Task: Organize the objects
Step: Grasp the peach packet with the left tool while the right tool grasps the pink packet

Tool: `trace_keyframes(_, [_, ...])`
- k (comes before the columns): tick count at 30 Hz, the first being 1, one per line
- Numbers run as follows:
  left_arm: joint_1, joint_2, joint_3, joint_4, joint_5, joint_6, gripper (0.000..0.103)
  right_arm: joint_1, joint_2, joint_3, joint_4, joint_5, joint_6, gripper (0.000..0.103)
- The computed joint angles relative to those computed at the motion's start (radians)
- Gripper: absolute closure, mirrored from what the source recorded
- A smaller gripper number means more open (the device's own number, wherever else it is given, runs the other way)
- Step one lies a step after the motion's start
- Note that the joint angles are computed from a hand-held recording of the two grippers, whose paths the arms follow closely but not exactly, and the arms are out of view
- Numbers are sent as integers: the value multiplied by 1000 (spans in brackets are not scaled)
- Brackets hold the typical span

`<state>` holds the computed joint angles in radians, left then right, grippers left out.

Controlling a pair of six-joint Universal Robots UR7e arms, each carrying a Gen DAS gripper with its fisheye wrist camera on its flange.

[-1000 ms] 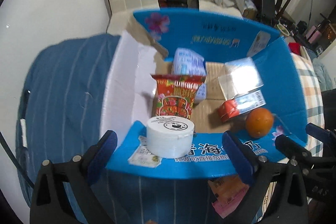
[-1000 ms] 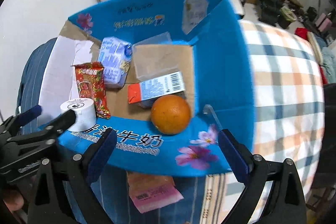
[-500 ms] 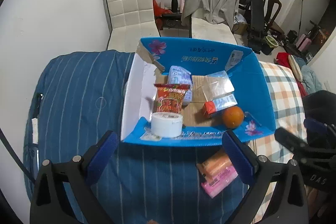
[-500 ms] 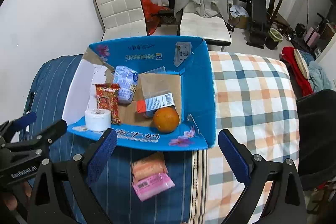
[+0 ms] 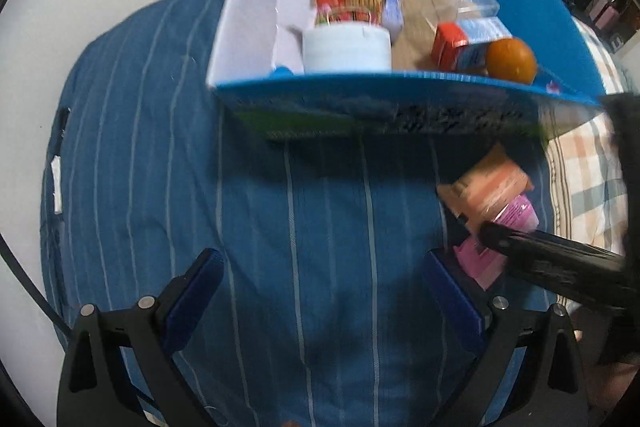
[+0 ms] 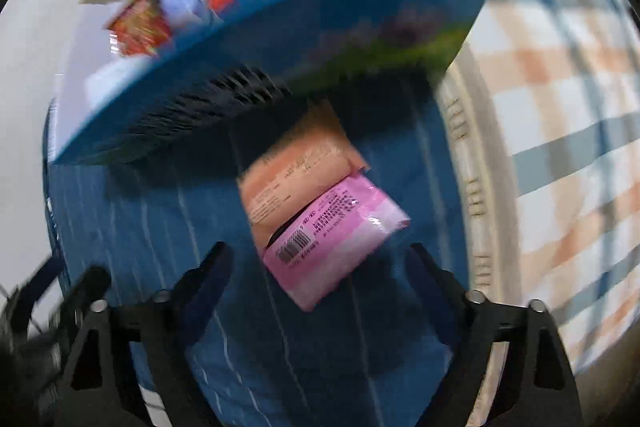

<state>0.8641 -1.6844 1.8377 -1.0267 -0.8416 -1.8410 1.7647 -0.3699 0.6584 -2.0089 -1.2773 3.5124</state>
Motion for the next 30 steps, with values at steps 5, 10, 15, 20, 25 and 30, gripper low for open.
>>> trace_keyframes(5, [33, 20, 2, -76, 21, 86, 1, -30, -20, 129, -273, 66, 23, 30])
trace_keyframes(10, [86, 85, -11, -251, 52, 291, 1, 30, 30, 18, -404, -122, 297, 38])
trace_keyframes(15, [175, 212, -45, -485, 19, 568, 1, 66, 77, -116, -414, -149, 437, 37])
trace_keyframes(20, [242, 299, -85, -581, -17, 689, 5, 85, 95, -191, -421, -270, 594, 37])
trace_keyframes(25, [234, 282, -44, -702, -7, 738, 55, 86, 65, -147, -462, -385, 725, 37])
trace_keyframes(30, [194, 214, 24, -598, -14, 547, 60, 78, -8, 12, -525, -469, 845, 36])
